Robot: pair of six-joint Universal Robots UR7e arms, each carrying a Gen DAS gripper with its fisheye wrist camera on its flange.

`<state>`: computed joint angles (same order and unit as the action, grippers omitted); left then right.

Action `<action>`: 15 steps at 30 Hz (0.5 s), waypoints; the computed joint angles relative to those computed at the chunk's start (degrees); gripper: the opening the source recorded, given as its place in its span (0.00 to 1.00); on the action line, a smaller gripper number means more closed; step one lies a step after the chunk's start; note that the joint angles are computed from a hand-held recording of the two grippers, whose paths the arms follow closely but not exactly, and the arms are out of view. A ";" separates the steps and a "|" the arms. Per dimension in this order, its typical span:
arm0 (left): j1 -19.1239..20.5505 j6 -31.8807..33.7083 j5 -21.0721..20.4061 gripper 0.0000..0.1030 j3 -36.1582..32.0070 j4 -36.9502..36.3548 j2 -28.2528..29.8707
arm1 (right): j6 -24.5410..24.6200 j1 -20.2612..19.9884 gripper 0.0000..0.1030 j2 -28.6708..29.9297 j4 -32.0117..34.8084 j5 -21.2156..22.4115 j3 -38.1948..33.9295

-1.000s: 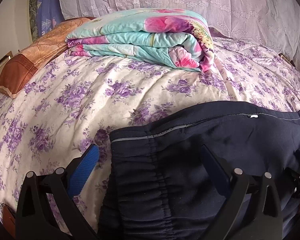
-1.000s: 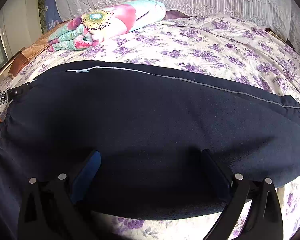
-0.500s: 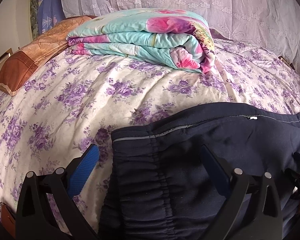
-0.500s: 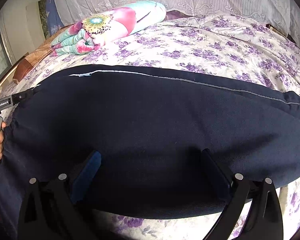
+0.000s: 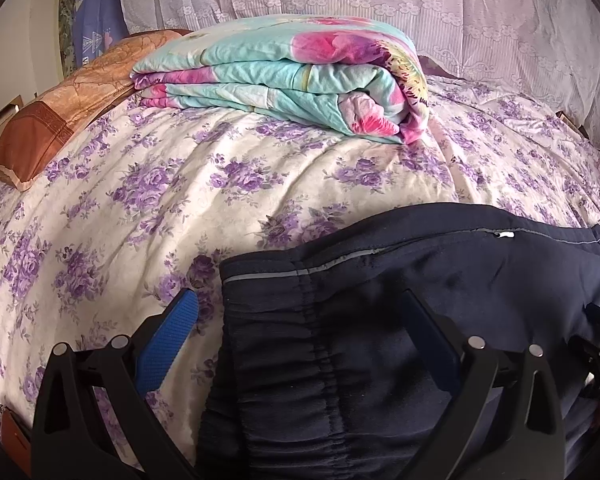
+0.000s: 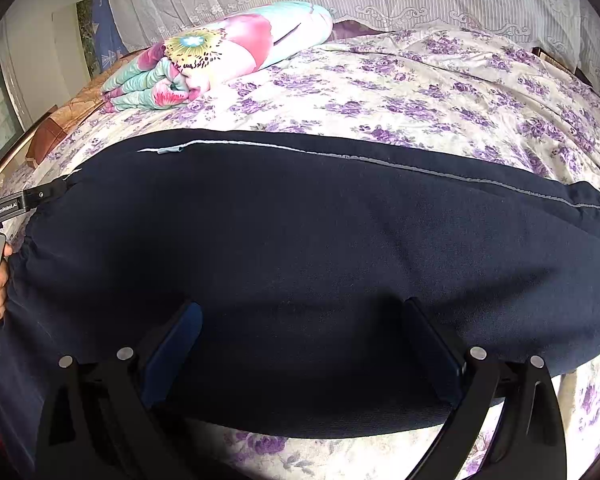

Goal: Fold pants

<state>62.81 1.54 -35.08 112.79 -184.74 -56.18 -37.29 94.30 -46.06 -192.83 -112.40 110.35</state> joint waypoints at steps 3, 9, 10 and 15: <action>0.14 0.48 -0.58 0.95 -0.03 -0.26 0.03 | 0.06 -0.01 0.97 -0.02 0.03 0.04 0.01; 0.15 1.48 -1.27 0.95 0.12 -1.06 0.11 | 0.06 -0.04 0.97 -0.05 0.07 0.08 0.02; 0.12 1.38 -1.15 0.95 0.08 -0.70 0.11 | 0.12 -0.06 0.97 -0.07 0.17 0.12 0.01; 0.73 -0.55 -2.38 0.95 -0.44 2.38 -0.41 | 0.21 0.06 0.97 0.11 0.34 -0.27 -0.23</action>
<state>63.54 0.99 -37.46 112.35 -182.36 -56.59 -37.09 94.36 -45.95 -192.49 -112.67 110.12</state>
